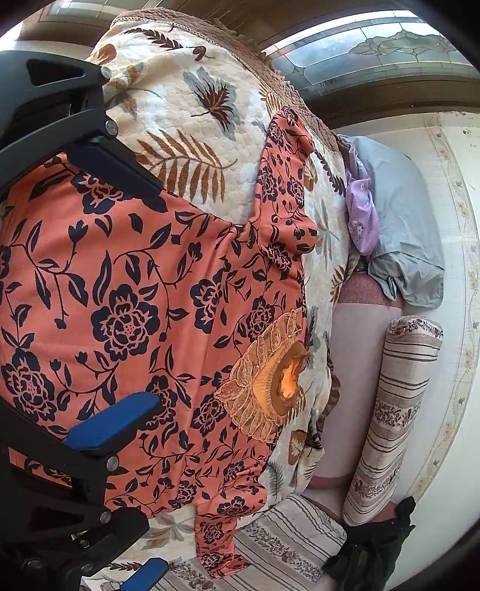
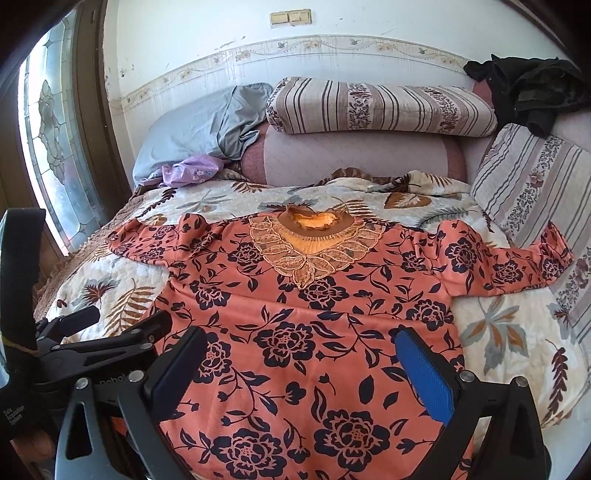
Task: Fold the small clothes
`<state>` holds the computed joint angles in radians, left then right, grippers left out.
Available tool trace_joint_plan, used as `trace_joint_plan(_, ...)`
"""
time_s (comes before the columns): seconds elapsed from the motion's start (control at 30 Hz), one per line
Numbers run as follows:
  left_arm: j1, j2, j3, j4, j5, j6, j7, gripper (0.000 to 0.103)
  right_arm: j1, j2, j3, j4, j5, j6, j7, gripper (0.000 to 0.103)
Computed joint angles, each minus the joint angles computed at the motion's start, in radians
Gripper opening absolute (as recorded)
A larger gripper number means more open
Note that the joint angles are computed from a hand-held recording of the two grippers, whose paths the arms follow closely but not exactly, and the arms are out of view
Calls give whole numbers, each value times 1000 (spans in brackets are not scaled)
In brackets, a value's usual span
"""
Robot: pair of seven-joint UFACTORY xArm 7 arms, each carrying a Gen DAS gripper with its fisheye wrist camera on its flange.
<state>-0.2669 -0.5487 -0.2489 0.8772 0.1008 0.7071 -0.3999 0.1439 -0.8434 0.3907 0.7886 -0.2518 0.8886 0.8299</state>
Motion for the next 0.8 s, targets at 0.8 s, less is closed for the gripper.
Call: trace_joint_plan(0.8, 19, 88, 34, -5, 12, -19, 25, 103, 53, -101, -269, -206, 155, -195, -123, 102)
